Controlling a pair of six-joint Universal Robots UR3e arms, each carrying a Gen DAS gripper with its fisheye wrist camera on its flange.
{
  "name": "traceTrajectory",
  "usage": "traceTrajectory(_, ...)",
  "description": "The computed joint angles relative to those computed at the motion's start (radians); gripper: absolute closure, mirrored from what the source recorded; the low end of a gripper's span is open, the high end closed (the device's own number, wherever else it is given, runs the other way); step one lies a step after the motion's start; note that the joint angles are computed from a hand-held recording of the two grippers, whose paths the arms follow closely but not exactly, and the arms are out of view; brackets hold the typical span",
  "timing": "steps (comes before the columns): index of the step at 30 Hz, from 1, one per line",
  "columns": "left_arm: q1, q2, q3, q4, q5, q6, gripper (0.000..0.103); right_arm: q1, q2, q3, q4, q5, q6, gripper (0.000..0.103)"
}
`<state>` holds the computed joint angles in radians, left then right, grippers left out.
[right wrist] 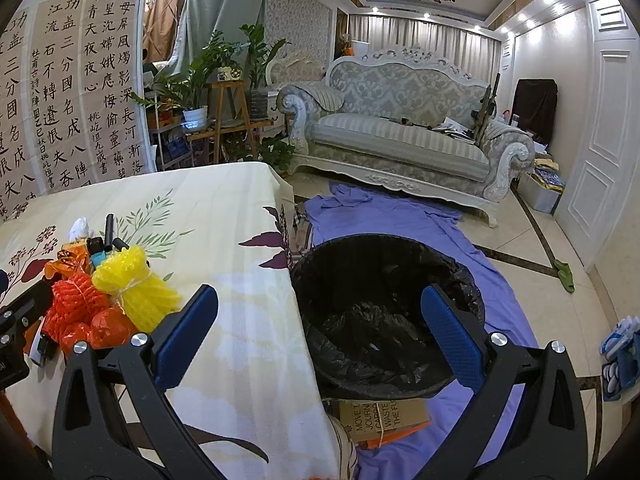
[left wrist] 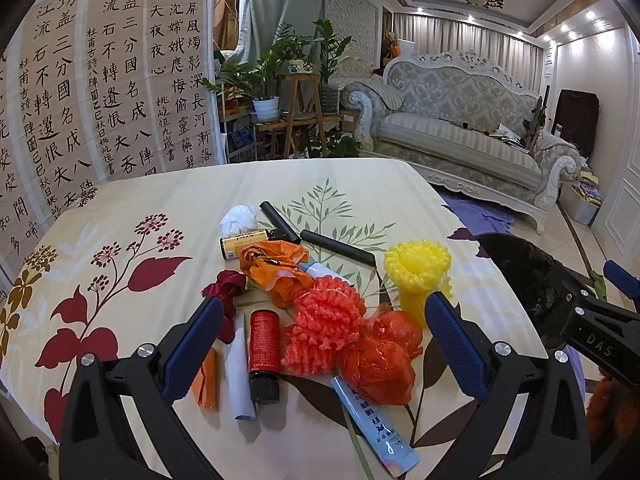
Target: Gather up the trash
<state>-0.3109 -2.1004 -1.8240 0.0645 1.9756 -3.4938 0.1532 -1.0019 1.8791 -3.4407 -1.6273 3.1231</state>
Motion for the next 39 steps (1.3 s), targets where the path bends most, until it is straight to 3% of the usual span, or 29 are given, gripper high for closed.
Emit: traceTrajectory(39,-0.009,-0.006,-0.001,-0.003,-0.004,-0.006,0.005,0.019,0.018,-0.005,-0.006,-0.009,0.017,0.004)
